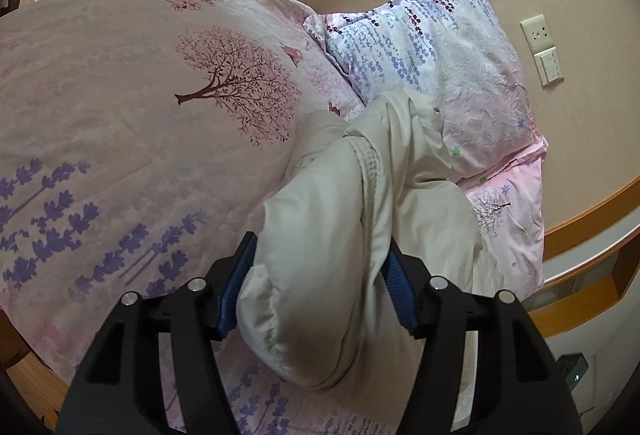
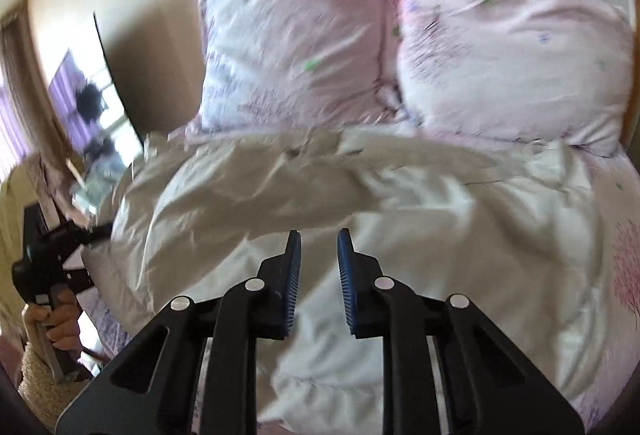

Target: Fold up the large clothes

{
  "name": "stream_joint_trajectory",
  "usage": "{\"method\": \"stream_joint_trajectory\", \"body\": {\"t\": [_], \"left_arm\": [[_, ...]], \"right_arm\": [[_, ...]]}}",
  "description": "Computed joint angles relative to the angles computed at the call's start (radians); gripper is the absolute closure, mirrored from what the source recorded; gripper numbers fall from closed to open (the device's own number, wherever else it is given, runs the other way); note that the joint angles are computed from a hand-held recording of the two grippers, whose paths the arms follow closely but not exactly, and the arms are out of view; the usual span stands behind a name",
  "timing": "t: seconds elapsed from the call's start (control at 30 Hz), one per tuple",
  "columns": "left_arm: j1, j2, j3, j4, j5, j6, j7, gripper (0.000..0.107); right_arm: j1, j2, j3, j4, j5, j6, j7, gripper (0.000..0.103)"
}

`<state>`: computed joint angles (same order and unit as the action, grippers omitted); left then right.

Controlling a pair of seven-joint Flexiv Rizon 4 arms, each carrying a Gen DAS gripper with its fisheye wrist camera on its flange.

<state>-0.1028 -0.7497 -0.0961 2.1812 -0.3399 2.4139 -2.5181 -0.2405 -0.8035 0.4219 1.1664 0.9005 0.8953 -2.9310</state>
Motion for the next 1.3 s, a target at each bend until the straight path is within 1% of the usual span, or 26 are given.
{"method": "stream_joint_trajectory", "body": {"t": [0.07,0.1,0.17,0.2,0.3,0.37,0.47,0.6,0.7,0.83,0.9,0.97,1.0,1.07,1.13,1.17,1.23,1.3], "left_arm": [[-0.006,0.0,0.004,-0.003,-0.008,-0.008,0.008,0.046],[-0.01,0.0,0.006,-0.004,-0.012,-0.01,0.013,0.046],[-0.017,0.001,0.011,-0.007,-0.02,-0.014,0.026,0.049],[-0.018,0.001,0.012,-0.008,-0.021,-0.015,0.03,0.05],[-0.031,0.006,0.019,-0.013,-0.034,-0.016,0.053,0.06],[-0.059,0.017,0.035,-0.018,-0.068,-0.023,0.094,0.067],[-0.094,0.032,0.051,-0.029,-0.114,-0.03,0.156,0.071],[-0.117,0.044,0.058,-0.043,-0.139,-0.012,0.224,0.074],[-0.136,0.051,0.061,-0.06,-0.158,0.008,0.284,0.075],[-0.165,0.058,0.065,-0.093,-0.18,0.032,0.388,0.075],[-0.183,0.057,0.065,-0.118,-0.189,0.046,0.45,0.075],[-0.201,0.057,0.064,-0.143,-0.205,0.054,0.516,0.075],[-0.212,0.056,0.062,-0.154,-0.223,0.057,0.548,0.075],[-0.24,0.055,0.06,-0.182,-0.271,0.057,0.626,0.074],[-0.238,0.056,0.046,-0.192,-0.278,0.06,0.657,0.074],[-0.235,0.057,0.04,-0.195,-0.279,0.059,0.67,0.074],[-0.235,0.059,0.031,-0.198,-0.287,0.058,0.691,0.074],[-0.233,0.058,0.024,-0.203,-0.29,0.06,0.704,0.074]], "right_arm": [[0.033,-0.003,-0.023,0.002,-0.038,-0.005,0.038,0.083],[0.041,0.001,-0.025,0.015,-0.045,0.009,0.038,0.083],[0.067,0.002,-0.038,0.031,-0.075,0.037,0.057,0.083],[0.088,-0.004,-0.056,0.027,-0.106,0.039,0.09,0.083],[0.107,-0.03,-0.067,0.01,-0.167,0.022,0.16,0.083],[0.117,-0.05,-0.071,-0.013,-0.206,0.0,0.206,0.083],[0.123,-0.067,-0.068,-0.03,-0.247,-0.016,0.249,0.083],[0.124,-0.076,-0.058,-0.022,-0.277,0.002,0.258,0.083],[0.129,-0.089,-0.057,-0.033,-0.3,-0.003,0.281,0.083],[0.144,-0.101,-0.063,-0.048,-0.335,-0.01,0.316,0.083],[0.154,-0.103,-0.067,-0.045,-0.352,0.003,0.329,0.083],[0.164,-0.11,-0.062,-0.045,-0.358,0.039,0.335,0.083],[0.165,-0.113,-0.059,-0.047,-0.367,0.041,0.334,0.083],[0.151,-0.121,-0.048,-0.075,-0.378,-0.012,0.346,0.083],[0.129,-0.109,-0.043,-0.081,-0.369,-0.057,0.373,0.083],[0.106,-0.101,-0.027,-0.078,-0.345,-0.063,0.361,0.083],[0.061,-0.08,0.009,-0.065,-0.279,-0.044,0.31,0.083],[0.036,-0.069,0.025,-0.072,-0.233,-0.072,0.287,0.083]]}}
